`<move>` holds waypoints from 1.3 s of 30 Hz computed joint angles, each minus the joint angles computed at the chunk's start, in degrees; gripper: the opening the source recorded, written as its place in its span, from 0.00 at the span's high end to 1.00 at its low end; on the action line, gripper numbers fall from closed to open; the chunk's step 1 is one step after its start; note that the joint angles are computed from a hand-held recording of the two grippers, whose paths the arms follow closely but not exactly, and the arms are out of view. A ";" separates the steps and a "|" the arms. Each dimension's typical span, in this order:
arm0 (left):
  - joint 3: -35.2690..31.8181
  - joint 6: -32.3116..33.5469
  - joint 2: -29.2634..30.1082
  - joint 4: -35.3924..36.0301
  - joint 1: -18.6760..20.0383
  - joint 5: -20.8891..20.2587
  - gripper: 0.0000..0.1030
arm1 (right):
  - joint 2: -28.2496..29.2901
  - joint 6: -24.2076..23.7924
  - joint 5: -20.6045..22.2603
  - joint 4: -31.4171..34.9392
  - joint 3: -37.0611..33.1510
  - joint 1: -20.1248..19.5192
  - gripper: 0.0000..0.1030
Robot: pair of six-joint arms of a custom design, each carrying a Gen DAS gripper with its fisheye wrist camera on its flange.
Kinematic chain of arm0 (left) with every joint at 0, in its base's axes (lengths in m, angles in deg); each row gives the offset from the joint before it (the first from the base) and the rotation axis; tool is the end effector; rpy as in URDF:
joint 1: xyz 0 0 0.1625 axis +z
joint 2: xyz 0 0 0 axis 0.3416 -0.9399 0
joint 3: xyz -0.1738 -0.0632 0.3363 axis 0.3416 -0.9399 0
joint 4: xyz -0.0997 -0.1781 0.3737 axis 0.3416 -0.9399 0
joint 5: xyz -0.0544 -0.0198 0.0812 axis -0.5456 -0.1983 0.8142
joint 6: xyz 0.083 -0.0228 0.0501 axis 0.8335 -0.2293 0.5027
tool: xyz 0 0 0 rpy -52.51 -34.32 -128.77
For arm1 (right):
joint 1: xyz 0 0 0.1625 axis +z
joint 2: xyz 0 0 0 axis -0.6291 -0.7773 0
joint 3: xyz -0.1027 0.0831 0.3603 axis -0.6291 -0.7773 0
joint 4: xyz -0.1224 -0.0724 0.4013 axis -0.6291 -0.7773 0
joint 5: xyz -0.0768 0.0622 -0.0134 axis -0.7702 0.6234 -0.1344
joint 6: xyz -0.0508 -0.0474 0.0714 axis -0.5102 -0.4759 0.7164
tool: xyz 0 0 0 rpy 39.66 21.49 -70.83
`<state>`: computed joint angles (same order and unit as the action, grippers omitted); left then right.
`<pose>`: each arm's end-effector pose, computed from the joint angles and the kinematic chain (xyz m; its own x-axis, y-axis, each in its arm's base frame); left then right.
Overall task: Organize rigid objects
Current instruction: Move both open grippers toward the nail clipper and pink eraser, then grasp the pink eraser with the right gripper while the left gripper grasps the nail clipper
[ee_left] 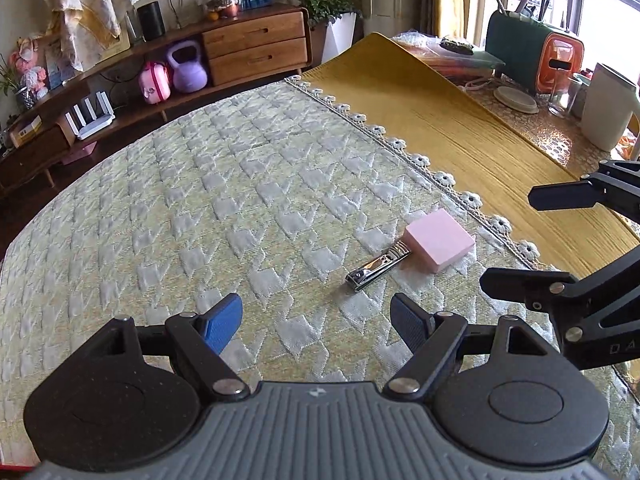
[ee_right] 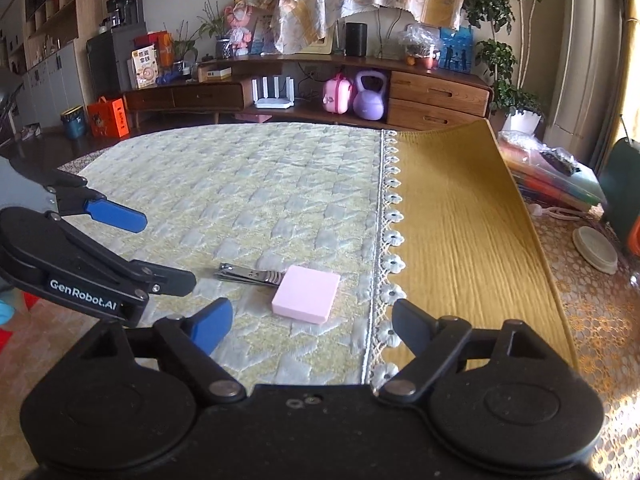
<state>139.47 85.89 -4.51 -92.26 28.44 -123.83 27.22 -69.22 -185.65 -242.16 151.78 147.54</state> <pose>-0.1522 -0.4386 0.0718 -0.3795 0.7924 -0.4776 0.9016 0.4326 0.0015 0.1660 -0.3132 0.0656 -0.6893 0.1556 0.7075 -0.4732 0.6429 -0.6024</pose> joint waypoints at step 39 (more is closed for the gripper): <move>1.77 4.85 7.34 -11.87 -1.58 -1.33 0.89 | 2.12 -4.30 7.61 -5.87 1.42 -5.95 0.59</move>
<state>141.24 90.73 2.83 -104.13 26.86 -125.17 29.34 -73.51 -178.04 -248.04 153.21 141.60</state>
